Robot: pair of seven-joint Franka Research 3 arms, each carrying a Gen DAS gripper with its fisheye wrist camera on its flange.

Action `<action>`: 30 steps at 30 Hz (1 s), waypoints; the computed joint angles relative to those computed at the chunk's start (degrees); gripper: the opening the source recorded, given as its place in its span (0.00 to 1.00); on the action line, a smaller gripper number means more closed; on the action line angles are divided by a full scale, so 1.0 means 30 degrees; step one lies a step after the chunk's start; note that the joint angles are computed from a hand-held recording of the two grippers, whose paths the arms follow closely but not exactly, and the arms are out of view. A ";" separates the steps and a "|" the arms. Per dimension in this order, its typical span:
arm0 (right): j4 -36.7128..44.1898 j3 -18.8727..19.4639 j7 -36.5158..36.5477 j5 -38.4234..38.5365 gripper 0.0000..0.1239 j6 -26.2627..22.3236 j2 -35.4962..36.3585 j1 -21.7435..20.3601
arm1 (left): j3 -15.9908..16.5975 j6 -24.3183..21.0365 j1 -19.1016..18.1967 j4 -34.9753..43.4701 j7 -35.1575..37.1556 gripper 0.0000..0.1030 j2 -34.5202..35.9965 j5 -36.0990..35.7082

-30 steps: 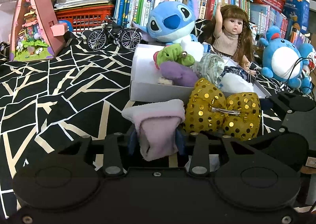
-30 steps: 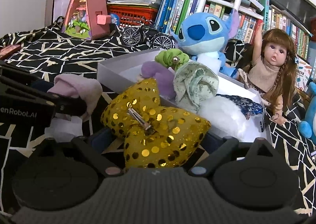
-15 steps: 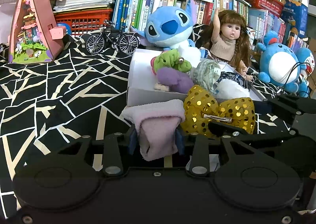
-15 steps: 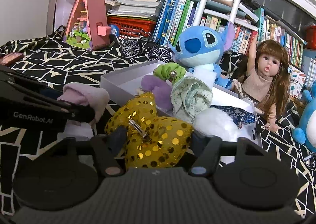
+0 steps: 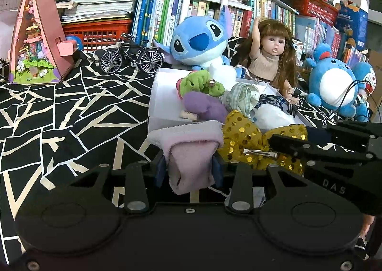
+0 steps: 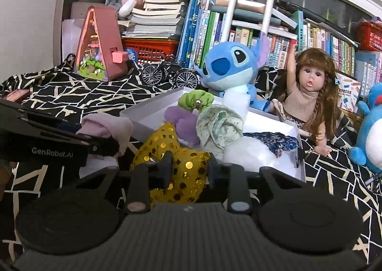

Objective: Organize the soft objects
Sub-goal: 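Lift and carry the pink sock and gold bow over the white box with both tools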

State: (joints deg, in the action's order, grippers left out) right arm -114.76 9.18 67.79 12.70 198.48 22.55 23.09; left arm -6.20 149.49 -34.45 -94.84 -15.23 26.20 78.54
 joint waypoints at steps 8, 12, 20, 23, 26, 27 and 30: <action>-0.0590 -0.0456 0.0074 0.0781 0.26 0.1163 -0.0355 0.0398 | -0.0075 -0.0467 -0.0044 0.0004 0.0337 0.39 0.0132 -0.0563; -0.0779 -0.0926 -0.0167 0.1614 0.26 0.1707 -0.0521 0.0807 | -0.0036 -0.0569 -0.0016 -0.0099 0.0259 0.42 0.0138 -0.0989; -0.0866 -0.1477 -0.0841 0.3561 0.25 0.2517 -0.0691 0.1310 | 0.0050 -0.0589 -0.0002 0.0000 0.0073 0.43 0.0163 -0.0978; -0.0859 -0.1480 -0.0959 0.4015 0.25 0.2748 -0.0737 0.1298 | 0.0011 -0.0546 0.0074 0.0174 0.0313 0.47 0.0338 -0.1388; -0.0887 -0.1424 -0.1005 0.4253 0.25 0.2979 -0.0773 0.1232 | 0.0049 -0.0361 0.0111 0.0271 0.0406 0.52 0.0479 -0.1791; -0.0890 -0.1425 -0.1056 0.4343 0.25 0.3045 -0.0780 0.1243 | 0.0058 -0.0281 0.0134 0.0325 0.0427 0.56 0.0533 -0.1971; -0.0897 -0.1493 -0.1275 0.4773 0.25 0.3242 -0.0793 0.1357 | 0.0191 -0.0106 0.0106 0.0469 0.0270 0.70 0.0663 -0.2305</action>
